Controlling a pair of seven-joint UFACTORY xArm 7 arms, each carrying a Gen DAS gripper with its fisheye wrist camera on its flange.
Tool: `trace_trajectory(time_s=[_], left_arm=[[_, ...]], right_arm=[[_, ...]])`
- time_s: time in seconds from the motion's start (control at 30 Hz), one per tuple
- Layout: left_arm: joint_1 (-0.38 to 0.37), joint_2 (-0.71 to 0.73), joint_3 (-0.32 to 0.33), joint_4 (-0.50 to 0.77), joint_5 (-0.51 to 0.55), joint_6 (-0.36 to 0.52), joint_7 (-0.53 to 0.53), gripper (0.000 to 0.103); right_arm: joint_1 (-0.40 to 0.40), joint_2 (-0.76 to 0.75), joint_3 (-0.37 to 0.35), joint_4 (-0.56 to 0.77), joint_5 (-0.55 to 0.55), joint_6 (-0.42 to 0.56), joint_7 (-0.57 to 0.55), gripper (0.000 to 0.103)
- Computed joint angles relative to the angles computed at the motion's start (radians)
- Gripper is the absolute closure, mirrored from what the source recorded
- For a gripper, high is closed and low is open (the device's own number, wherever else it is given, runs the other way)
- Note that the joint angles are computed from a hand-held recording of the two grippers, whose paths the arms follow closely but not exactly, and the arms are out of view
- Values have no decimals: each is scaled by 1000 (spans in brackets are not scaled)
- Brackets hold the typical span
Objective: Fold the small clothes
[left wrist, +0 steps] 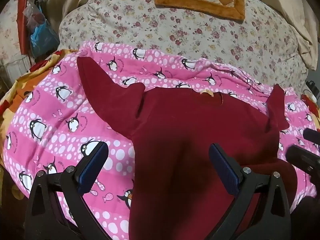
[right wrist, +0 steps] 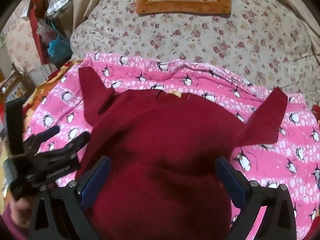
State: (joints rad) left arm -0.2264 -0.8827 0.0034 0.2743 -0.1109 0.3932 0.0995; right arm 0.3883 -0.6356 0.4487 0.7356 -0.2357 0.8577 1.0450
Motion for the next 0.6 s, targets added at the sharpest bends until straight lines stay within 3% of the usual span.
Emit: trace_trajectory(time_s=[0.37, 0.6], left_arm=[[1, 53, 10, 11, -7, -31, -1, 2], [0, 96, 9, 21, -8, -52, 2, 2]], right_arm=[[-71, 152, 58, 56, -151, -2, 132, 0], [-34, 197, 10, 37, -190, -31, 203, 0]])
